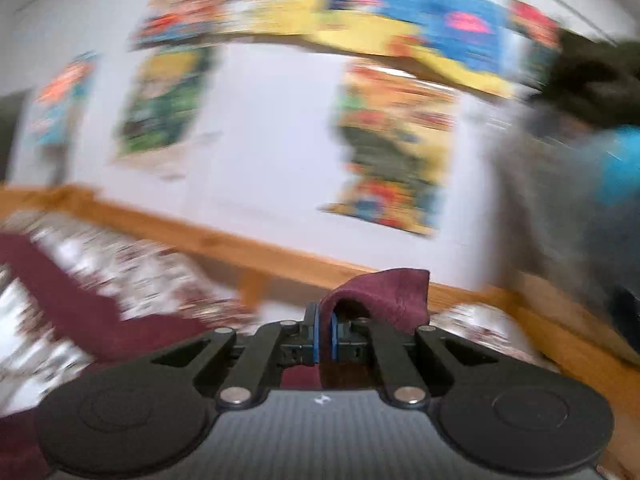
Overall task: Fold small clothes
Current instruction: 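Lift the sleeve with the right tool and lay it across the shirt back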
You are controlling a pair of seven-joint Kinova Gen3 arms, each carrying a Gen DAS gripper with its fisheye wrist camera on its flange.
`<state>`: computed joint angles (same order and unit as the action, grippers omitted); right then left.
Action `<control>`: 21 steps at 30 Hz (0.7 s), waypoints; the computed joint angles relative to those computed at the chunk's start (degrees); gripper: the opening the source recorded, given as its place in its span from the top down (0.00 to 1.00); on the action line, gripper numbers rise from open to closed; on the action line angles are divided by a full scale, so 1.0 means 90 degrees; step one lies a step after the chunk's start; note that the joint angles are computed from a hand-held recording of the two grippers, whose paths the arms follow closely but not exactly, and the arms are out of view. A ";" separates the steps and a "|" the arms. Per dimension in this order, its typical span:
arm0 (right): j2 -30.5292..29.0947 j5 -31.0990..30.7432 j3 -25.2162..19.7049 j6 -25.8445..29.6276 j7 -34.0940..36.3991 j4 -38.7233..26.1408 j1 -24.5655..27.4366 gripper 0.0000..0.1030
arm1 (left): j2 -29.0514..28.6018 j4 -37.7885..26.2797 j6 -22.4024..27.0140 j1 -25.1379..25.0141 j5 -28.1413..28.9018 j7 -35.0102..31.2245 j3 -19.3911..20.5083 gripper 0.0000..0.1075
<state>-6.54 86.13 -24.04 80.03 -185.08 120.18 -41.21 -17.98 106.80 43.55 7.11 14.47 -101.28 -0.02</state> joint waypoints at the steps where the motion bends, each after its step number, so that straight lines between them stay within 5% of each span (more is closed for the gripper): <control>1: 0.0136 0.0057 0.0007 -0.0246 0.0213 -0.0032 -0.0031 0.93 | -0.0004 0.0001 0.0026 0.0029 0.0126 -0.0051 -0.0137 0.05; 10: 0.1161 -0.0334 0.0174 -0.1222 0.1360 -0.0111 -0.0665 0.93 | -0.0058 0.0164 0.0006 -0.0088 0.0248 -0.0273 -0.0377 0.05; 17: 0.1091 -0.1387 0.0282 -0.1795 0.2120 -0.0053 -0.0950 0.92 | -0.0053 0.0209 -0.0022 -0.0145 0.0303 -0.0378 -0.0330 0.05; 20: 0.0964 -0.1736 0.0212 -0.2010 0.2345 -0.0016 -0.1027 0.76 | -0.0065 0.0241 -0.0135 -0.0172 0.0266 -0.0308 -0.0244 0.05; 21: 0.0918 -0.1817 0.0186 -0.2110 0.2386 0.0000 -0.1048 0.64 | -0.0059 0.0243 -0.0167 -0.0188 0.0247 -0.0254 -0.0213 0.05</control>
<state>1.72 69.78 -22.37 61.04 -163.60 120.18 -50.64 -18.51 108.99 42.05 5.43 16.69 -103.57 -1.94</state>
